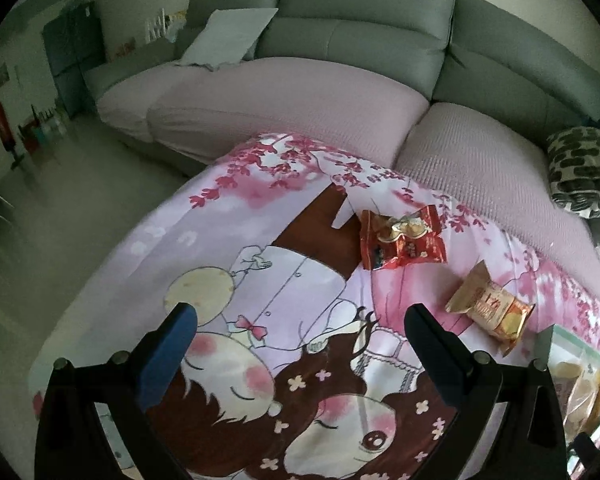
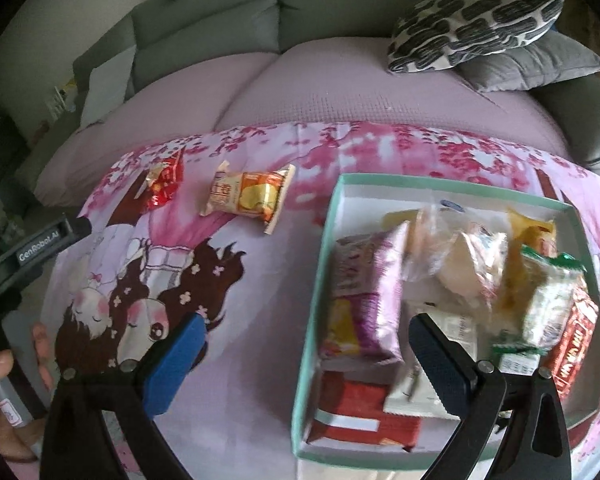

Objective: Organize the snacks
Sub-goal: 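Grasp the red candy pack with the left tool while the right tool grasps the yellow-orange pack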

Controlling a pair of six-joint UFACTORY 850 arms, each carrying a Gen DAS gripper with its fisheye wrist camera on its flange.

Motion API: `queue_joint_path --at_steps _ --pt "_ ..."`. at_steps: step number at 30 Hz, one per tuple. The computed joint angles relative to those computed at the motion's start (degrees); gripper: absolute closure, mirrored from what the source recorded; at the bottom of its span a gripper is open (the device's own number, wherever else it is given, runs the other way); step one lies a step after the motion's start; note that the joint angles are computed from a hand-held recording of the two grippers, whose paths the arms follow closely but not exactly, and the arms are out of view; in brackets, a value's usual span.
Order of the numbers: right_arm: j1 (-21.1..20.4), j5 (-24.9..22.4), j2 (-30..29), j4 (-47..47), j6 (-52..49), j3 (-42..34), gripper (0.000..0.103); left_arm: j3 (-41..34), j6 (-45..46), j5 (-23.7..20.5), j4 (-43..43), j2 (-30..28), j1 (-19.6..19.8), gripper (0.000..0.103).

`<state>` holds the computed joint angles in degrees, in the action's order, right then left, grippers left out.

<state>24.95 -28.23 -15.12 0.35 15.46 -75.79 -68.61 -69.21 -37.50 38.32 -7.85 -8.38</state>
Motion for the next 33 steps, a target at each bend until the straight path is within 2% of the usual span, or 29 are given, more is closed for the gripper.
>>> queue_joint_path --at_steps 7,12,15,17,22,25,33 --pt "0.15 -1.83 -4.27 4.74 -4.27 -6.62 0.0 -0.24 3.52 3.21 -4.22 -1.4 1.7 0.0" --pt "-0.44 -5.1 -8.71 9.45 -7.2 -14.03 0.0 -2.18 16.28 7.72 -15.31 -3.46 4.21 0.0" --pt "-1.21 -7.25 -11.94 14.66 -10.09 -18.47 0.0 -4.3 22.45 7.54 -20.12 -4.83 5.52 0.0" --pt "-1.61 -9.19 -14.6 17.18 -10.63 -21.72 0.0 -5.87 29.95 8.27 -26.82 -5.88 6.9 0.0" --pt "-1.48 -12.53 -21.03 16.44 -8.32 -29.29 0.0 -11.25 45.72 7.0 -41.85 -9.8 9.39 0.0" --pt "-1.49 -15.26 -24.6 15.93 -6.32 -33.21 0.0 -14.9 51.34 4.94 -47.11 -12.8 9.94 0.0" --pt "-1.01 -18.95 -30.81 15.71 -4.78 -40.05 0.0 -25.24 54.29 -1.95 -48.87 -21.65 9.71 0.0"
